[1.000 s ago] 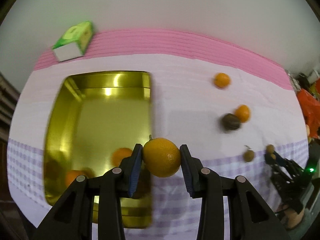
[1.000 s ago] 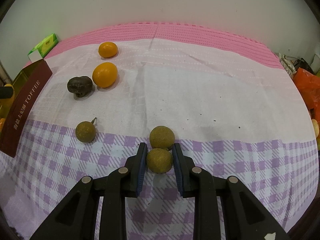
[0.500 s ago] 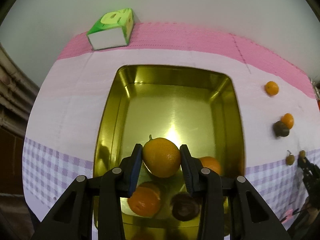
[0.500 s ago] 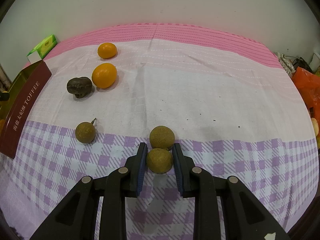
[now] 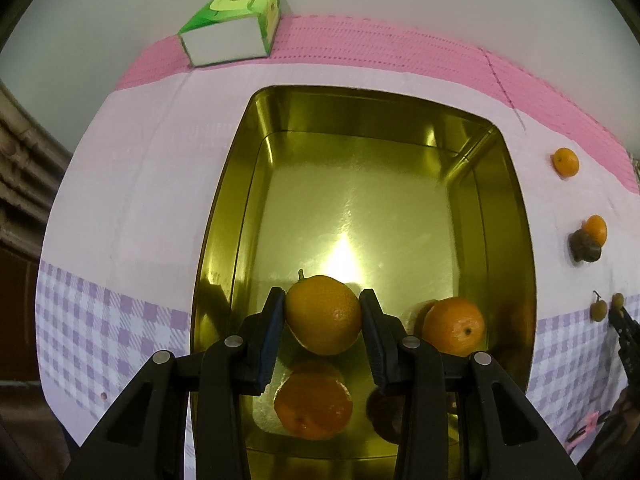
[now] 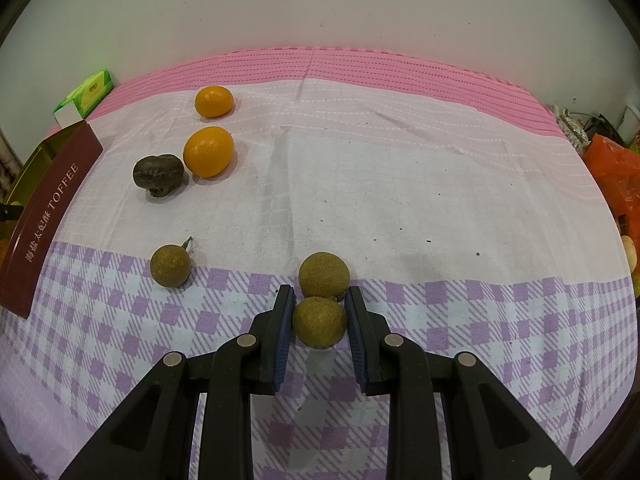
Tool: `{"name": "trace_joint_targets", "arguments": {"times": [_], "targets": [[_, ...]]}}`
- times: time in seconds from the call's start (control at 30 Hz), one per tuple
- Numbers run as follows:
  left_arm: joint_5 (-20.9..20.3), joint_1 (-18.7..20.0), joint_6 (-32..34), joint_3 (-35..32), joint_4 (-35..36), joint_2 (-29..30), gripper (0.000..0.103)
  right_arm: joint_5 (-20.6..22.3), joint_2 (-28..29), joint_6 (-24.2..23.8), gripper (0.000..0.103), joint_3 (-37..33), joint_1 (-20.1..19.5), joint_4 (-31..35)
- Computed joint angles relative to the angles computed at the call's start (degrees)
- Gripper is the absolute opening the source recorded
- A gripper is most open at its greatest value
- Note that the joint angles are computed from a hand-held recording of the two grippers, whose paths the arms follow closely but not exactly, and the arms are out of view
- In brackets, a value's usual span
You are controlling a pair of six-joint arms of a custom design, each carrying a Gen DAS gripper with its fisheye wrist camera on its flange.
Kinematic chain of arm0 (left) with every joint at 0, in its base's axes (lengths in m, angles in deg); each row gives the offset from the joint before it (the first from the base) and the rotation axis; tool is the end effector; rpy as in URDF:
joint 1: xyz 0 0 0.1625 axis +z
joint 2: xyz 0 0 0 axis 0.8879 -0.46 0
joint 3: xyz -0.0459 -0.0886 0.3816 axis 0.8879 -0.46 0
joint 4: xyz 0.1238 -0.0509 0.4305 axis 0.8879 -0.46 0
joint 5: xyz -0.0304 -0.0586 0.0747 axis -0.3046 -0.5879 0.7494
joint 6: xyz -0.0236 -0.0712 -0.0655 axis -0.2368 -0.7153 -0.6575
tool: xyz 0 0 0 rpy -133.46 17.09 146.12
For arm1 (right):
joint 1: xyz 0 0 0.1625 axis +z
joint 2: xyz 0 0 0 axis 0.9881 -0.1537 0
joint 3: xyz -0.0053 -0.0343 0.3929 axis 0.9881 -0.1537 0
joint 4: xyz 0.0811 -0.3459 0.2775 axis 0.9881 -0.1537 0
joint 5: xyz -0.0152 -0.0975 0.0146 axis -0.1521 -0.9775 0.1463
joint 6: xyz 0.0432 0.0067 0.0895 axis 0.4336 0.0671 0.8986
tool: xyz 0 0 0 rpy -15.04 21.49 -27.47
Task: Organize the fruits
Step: 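Carry the yellow orange into the gold tin and open the left gripper while the right holds its fruit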
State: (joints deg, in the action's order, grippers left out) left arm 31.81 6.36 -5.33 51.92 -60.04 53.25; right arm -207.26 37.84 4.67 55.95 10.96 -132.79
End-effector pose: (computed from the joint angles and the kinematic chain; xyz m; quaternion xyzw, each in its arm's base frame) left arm -0.1362 -0.8991 0.1378 0.2558 0.9080 -0.0550 0.3272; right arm 0.0783 -0.6337 0.1365 -0.0939 -0.8364 0.3358 0.4229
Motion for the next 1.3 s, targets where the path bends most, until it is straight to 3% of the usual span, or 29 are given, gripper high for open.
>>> {"name": "trace_joint_targets", "arguments": {"times": [0.33,0.77,1.0,1.2,1.3], "targets": [[-0.5,0.6,-0.9,-3.6,2.5,2.1,0.039,-0.1,0.1,0.2,0.024,-0.1,0.0,0.2],[-2.6,1.0,-1.3,-1.5,1.1,0.2,0.041,-0.9,0.4,0.4,0.024,-0.6,0.2,0.7],[-3.2,0.4,1.2,7.5,-7.5,-5.4,0.058,-1.6,0.8,1.0,0.024,-1.3,0.5,1.6],[-2.0,-0.4,5.5,18.5,-18.4,-11.6,0.067,-1.8,0.6,2.3,0.023,-1.5,0.5,2.4],[-1.2,-0.6,7.3,20.9,-21.6,-12.9,0.069,-1.8,0.6,3.2,0.023,-1.6,0.6,3.0]]}}
